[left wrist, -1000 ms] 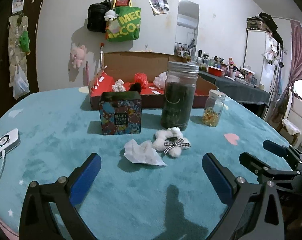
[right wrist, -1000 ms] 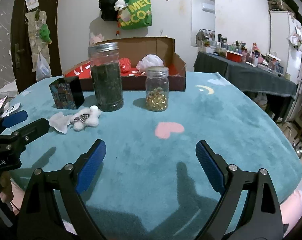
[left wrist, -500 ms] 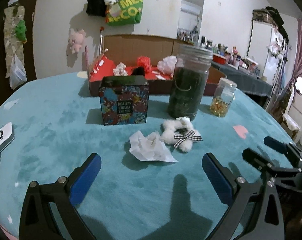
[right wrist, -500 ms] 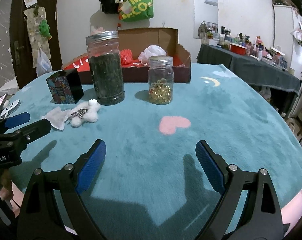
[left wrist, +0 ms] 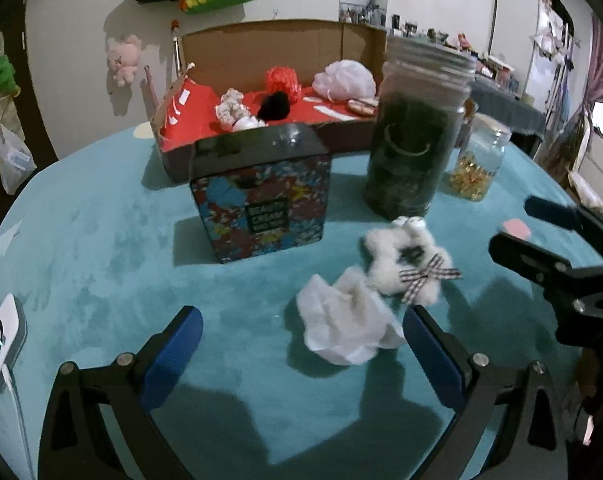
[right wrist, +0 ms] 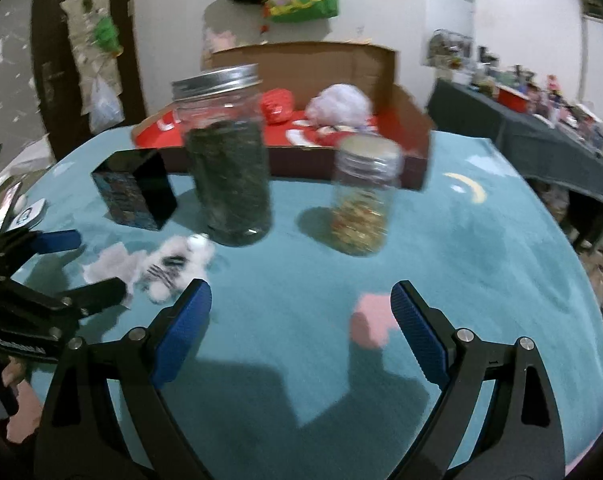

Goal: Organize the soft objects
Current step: 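Grasp the white tissue with the left gripper while the right grasps the white bunny, then carry the tissue with the left gripper while the right carries the bunny into the box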

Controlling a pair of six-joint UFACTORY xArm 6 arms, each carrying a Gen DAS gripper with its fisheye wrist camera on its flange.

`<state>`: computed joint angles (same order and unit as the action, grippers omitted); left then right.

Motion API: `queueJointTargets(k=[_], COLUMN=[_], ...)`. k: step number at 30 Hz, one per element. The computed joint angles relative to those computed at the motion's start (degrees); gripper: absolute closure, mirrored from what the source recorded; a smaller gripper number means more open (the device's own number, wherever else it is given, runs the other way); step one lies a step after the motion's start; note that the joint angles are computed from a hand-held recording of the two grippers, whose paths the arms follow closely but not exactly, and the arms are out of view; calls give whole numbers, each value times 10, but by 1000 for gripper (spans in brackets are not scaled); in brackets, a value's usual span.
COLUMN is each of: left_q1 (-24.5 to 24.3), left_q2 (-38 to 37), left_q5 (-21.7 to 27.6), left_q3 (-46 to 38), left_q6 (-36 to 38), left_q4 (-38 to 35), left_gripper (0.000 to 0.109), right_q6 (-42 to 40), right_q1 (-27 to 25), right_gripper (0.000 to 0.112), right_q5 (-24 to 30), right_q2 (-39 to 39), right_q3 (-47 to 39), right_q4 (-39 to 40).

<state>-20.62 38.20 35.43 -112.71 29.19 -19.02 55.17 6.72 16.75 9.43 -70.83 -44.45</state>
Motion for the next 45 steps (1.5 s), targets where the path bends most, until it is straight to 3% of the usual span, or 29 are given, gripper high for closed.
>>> queueJointTargets(k=[4,9,15,21,22,23,24,25,26,28,32,35,45], left_q1=[12,30,42,39,39,38,38,39,39,36,36,26,6], left_q2=[16,30,40,69,73,71,71,74,76,72,66,54,66], left_q5=[25,25,47,113,123,127,133,152,164,164,195,188,192], left_q3=[-28,-55,-78,-129,-137,-136,-137,-146,-152,-148,-151,-138,-160], left_q6=[16,16,52,109,119,129,139,150,153,153,165,173,166], left_q4=[5,24,-21,-80,-92,-101,-111,-128,-137,-143,-190,-203,-204], left_gripper=[7,7,10,34,42,57,65,81,92,94,94,94,94], right_q6=[-179,-268,-409,-493,-512,-528,-541,-541,-555,-591,-609,-616,-542], right_q1=[15,28,43,44,44,45,46,48,49,50,51,50,30], right_gripper=[20,20,20,21,23,27,39,55,62,72,74,75,75], right_q5=[8,34,71,100,106,110,111,103,100,87,45,21,2], right_q2=[40,78,117,141,145,148,149,147,145,137,106,75,12], right_q3=[-49,-103,-155,-189,-195,-198,-199,-195,-192,-179,-137,-100,-28], right_q4=[166,230,367,448,466,481,490,477,488,523,546,571,510])
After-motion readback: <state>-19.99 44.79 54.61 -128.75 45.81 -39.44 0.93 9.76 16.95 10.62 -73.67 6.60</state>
